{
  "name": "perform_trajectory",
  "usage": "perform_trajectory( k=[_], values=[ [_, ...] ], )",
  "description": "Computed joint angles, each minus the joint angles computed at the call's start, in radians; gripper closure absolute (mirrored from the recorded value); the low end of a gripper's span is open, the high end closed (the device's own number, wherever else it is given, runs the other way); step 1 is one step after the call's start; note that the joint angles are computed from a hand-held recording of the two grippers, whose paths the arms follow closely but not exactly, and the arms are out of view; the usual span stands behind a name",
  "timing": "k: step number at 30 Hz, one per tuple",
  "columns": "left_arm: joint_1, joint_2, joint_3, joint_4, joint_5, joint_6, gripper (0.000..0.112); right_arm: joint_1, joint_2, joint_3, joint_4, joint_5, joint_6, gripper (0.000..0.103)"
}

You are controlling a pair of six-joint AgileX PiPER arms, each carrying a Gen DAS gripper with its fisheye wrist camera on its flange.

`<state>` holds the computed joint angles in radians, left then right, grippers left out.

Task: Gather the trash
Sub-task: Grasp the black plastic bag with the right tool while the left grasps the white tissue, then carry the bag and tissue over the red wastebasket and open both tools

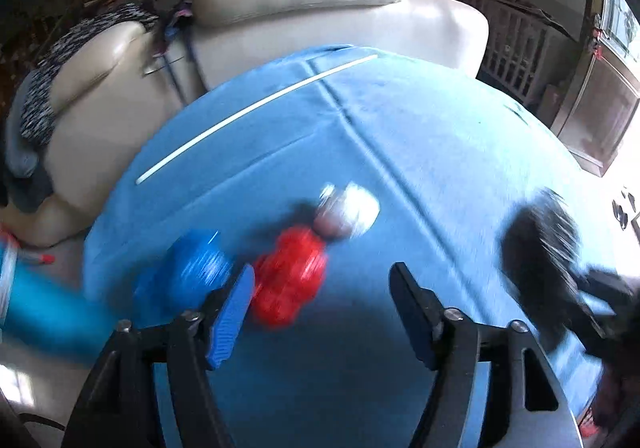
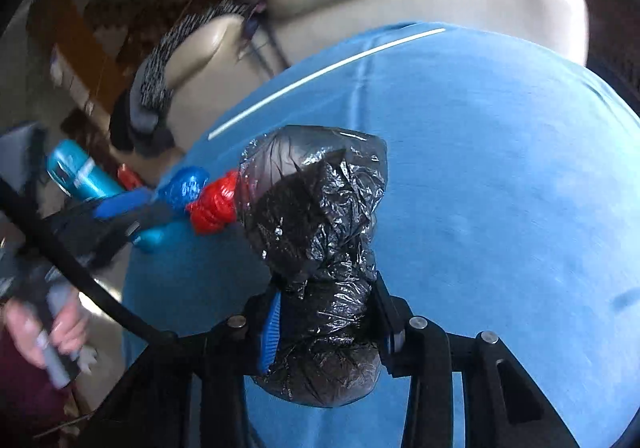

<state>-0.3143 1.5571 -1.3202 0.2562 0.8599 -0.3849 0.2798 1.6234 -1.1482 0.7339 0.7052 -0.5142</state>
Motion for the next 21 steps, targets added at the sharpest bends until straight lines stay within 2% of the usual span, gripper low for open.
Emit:
perform_trajectory(
  k=[1,6,11,12,14,15,17,21],
  values=[
    [0.012,0.043,-0.044,-0.024,0.005,0.027,0.03,-0.038,-0.033,0.039,0.036,0.005,-0.037,0.061],
    [0.066,0.288,-0.296,-0.104,0.113,0.083,0.03,-0.202,-0.147,0.146,0.122,0.058,-0.123,0.061],
    [0.074,0.42,-0.436,-0.125,0.202,0.075,0.031,-0.308,-0.183,0.217,0.188,0.091,-0.196,0.061],
    [0.075,0.427,-0.44,-0.124,0.201,0.077,0.034,-0.332,-0.191,0.228,0.196,0.106,-0.212,0.061],
    [0.067,0.445,-0.449,-0.136,0.211,0.102,0.059,-0.357,-0.182,0.231,0.217,0.119,-0.234,0.061],
    [0.066,0.447,-0.448,-0.151,0.217,0.116,0.064,-0.362,-0.176,0.23,0.227,0.119,-0.243,0.061],
    [0.041,0.435,-0.429,-0.106,0.197,0.097,0.067,-0.379,-0.18,0.24,0.249,0.129,-0.267,0.061],
    [0.004,0.371,-0.374,-0.109,0.15,0.115,0.069,-0.414,-0.232,0.277,0.267,0.143,-0.301,0.061]
  ],
)
